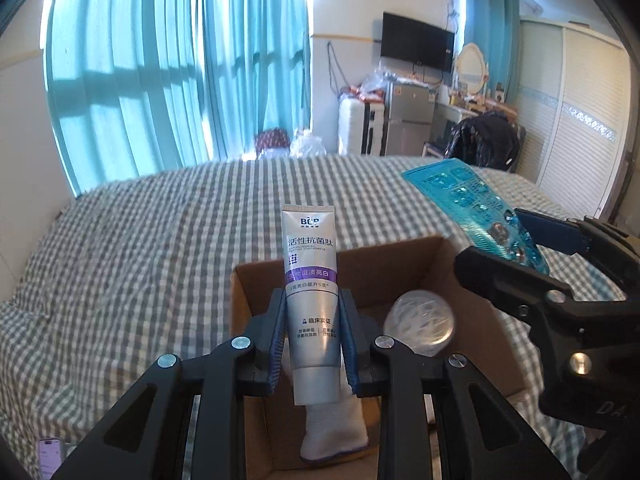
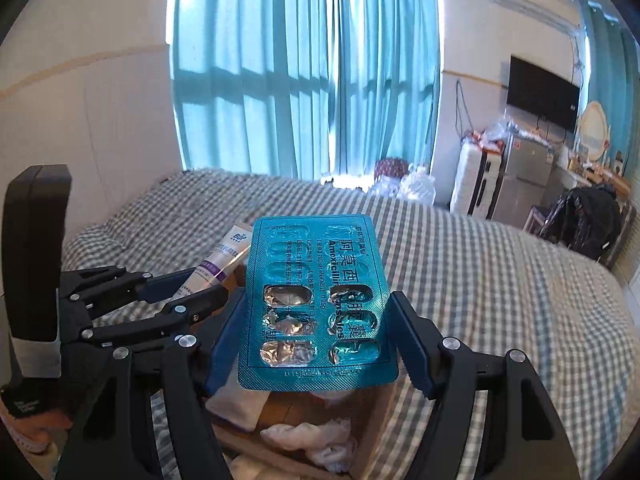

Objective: Organize objects
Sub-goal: 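Carry the tube and blister pack over the box and release both inside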

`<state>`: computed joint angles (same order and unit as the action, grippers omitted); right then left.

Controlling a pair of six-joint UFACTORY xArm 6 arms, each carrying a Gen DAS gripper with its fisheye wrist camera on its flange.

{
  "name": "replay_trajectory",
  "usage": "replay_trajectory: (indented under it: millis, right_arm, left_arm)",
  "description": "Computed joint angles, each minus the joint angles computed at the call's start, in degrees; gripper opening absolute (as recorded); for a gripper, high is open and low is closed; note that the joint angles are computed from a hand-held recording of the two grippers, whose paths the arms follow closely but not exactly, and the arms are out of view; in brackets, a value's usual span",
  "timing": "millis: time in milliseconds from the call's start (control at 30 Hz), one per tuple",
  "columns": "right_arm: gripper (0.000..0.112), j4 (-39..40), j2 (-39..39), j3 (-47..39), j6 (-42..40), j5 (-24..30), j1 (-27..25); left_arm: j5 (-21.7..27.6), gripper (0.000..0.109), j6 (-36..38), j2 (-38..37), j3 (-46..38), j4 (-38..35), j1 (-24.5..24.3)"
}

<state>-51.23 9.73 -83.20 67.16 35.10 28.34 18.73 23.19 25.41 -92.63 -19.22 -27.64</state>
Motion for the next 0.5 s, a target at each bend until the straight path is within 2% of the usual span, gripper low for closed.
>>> replay_trajectory:
  millis: [200, 500]
  right_arm:
    - [0.069, 6.2, 5.7, -1.9, -4.4, -2.6, -2.6]
    - [0.069, 6.3, 4.7, 2.0, -2.6, -4.6, -3.4]
  left_arm:
    - [2.4, 0.025, -2.9, 5.0, -4.0, 3.1, 0.5]
    - [6.0, 0.025, -4.3, 8.0, -6.6, 3.8, 0.9]
